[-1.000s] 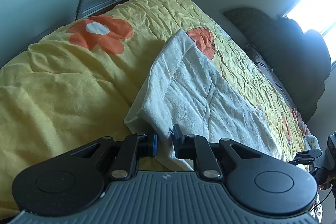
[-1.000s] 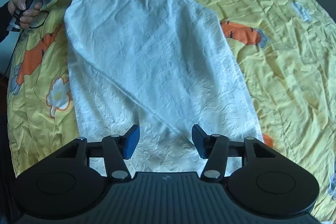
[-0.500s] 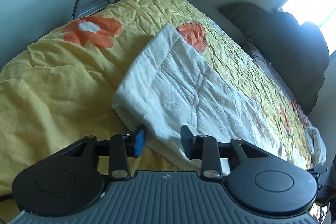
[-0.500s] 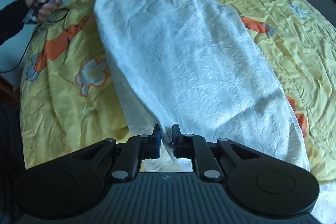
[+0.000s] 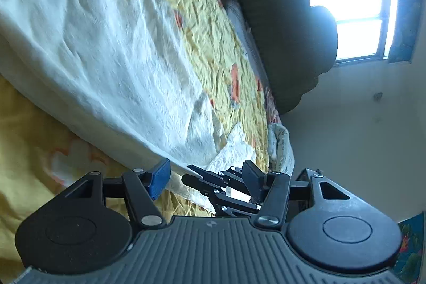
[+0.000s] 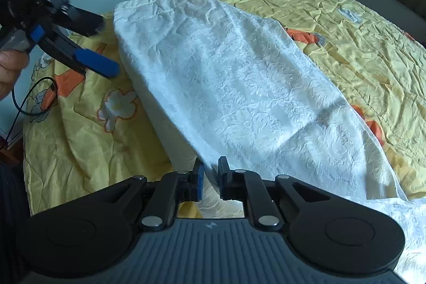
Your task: Fold towel
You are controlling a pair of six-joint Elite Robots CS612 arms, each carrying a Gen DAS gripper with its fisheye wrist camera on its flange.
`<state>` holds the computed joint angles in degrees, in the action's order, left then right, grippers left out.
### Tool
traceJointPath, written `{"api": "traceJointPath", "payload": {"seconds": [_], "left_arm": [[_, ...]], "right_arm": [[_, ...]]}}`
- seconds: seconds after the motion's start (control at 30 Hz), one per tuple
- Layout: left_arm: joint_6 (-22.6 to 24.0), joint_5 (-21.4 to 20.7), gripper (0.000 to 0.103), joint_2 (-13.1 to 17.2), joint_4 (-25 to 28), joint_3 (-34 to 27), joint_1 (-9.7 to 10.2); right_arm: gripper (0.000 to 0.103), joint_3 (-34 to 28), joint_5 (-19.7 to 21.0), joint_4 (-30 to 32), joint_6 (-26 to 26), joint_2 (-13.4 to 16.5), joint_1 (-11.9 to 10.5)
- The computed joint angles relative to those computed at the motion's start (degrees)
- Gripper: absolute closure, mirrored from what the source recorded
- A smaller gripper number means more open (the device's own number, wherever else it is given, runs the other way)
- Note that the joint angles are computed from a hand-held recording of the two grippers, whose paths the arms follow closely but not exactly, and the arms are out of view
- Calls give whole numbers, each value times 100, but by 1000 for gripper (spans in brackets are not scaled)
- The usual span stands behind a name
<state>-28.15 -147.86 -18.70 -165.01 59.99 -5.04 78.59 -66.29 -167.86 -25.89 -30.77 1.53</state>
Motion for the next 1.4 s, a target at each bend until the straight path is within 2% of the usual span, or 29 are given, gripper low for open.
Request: {"api": "traceJointPath", "payload": {"seconds": [0.13,0.27,0.37,0.4,0.43,0.47,0.53,0.6,0.63,0.7,0.73,0.77,0.83,0.87,0.93,1.0,1.03,1.07,1.13,1.33,1.4], "left_arm": [[168,380,42,46,565,-148,-269],[25,747,42,163,675,-323,-366],[117,1133,43,196,790,-364,-436],[183,1246,51,196,761,-341,-456],[260,1349,65,174,711,-277,-455],[325,1466,69,159,616,-220,-473],[550,1599,69,158,298,-120,-495],[630,1583,70,197,-104,-53,-491],[658,1564,71,224,-341,-14,-488],[680,1589,76,259,-742,79,-479],[641,1544,76,286,-940,111,-466],[609,1489,76,334,-1118,103,-455],[651,1547,87,396,-1449,128,-461],[609,1527,87,429,-1552,117,-454],[565,1453,87,469,-1659,99,-439],[592,1418,88,497,-1686,70,-435],[615,1388,88,521,-1727,49,-431],[635,1353,88,554,-1784,19,-429],[578,1237,88,592,-1792,-31,-400],[541,1133,88,623,-1744,-78,-368],[554,1100,88,619,-1740,-73,-350]], "right_arm": [[93,88,10,-321,182,-3,-3],[93,168,94,-635,407,25,-25],[93,247,100,-891,640,52,-25],[93,282,73,-1016,788,64,-19],[92,314,46,-1083,933,66,-15],[91,352,51,-1129,1036,59,-18],[90,464,126,-1267,1257,16,-58],[88,607,141,-1722,1689,-34,-160],[81,668,2,-2035,1986,-55,-211],[57,697,-605,-2576,2674,-68,-298],[29,627,-1179,-2699,3099,-56,-323],[13,541,-1638,-2708,3390,-33,-344],[14,226,-2556,-2291,4001,53,-419],[14,39,-2777,-1914,4292,102,-475],[16,-307,-2809,-1081,4904,207,-633],[36,-586,-2766,-455,5234,310,-709],[50,-691,-2764,-180,5344,350,-729],[54,-797,-2728,33,5398,399,-739],[54,-991,-2669,358,5395,485,-731],[54,-1576,-3087,1327,5231,699,-640],[54,-1674,-3229,1464,5126,735,-609]]}}
